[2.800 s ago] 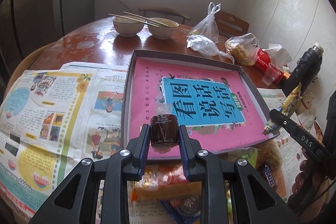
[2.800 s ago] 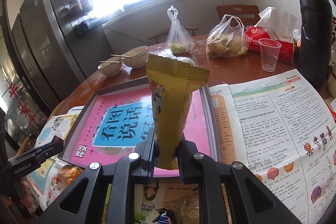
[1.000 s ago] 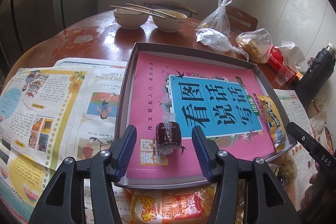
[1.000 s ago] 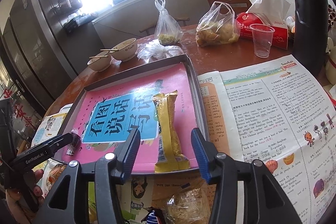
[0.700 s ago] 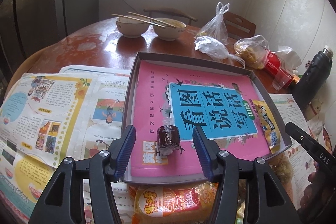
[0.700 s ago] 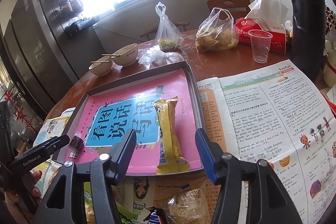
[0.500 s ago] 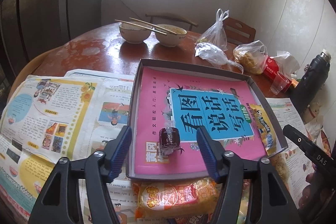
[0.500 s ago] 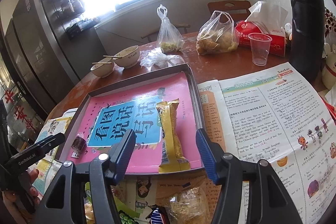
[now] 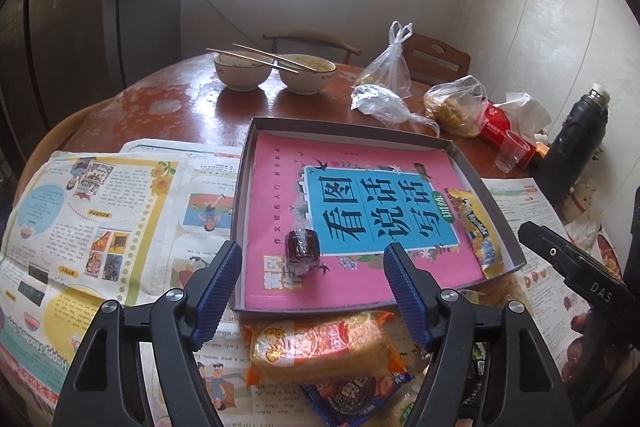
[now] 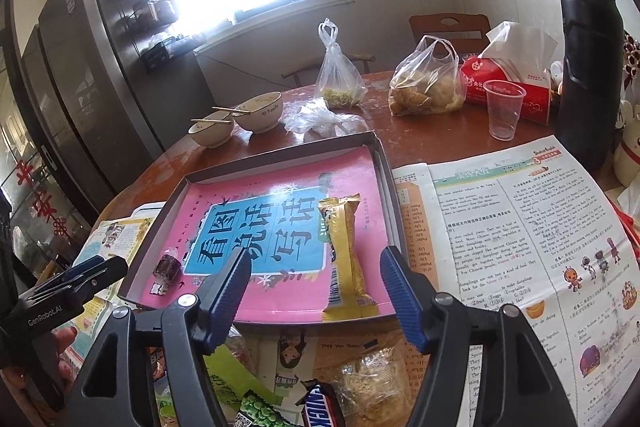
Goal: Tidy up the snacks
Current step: 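Withdraw both open tools from the tray back toward the snack pile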
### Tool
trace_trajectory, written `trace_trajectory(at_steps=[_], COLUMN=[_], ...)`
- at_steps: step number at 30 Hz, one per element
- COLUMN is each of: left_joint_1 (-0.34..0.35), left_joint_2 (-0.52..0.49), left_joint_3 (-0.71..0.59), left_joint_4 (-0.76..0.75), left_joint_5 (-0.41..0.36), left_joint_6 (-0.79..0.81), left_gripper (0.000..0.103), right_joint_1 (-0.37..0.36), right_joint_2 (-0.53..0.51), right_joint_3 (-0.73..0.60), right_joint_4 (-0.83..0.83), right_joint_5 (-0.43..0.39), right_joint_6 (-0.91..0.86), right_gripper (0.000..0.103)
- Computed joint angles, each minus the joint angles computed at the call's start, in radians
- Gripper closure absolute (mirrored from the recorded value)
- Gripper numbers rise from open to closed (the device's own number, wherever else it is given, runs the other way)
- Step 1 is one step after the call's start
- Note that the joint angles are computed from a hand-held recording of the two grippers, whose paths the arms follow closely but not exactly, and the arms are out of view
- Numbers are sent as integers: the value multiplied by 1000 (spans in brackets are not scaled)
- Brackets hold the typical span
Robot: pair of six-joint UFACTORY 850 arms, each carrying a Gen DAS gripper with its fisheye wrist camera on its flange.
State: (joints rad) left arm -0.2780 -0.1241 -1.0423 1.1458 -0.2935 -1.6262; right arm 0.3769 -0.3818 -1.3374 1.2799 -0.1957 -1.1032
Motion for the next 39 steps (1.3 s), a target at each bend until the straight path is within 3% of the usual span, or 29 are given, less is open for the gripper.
trace_trajectory(at_steps=[7, 12, 27, 39], left_joint_1=[-17, -12, -33, -47], left_joint_2=[31, 50, 104, 139], left_joint_3=[22, 37, 70, 93], left_joint_4=[-4, -84, -70, -37], left_joint_5=[-16, 20, -6, -32], left_joint_6=[8, 84, 74, 36], left_gripper=[28, 28, 28, 28], right_joint_1=[6, 8, 17, 31], right_joint_2=[24, 45, 108, 144], right_joint_3=[20, 37, 88, 124], right_joint_4=[80, 176, 314, 296], right_joint_5=[-4, -10, -32, -37], right_joint_6=[-93, -190, -346, -344], right_gripper=[32, 29, 24, 23])
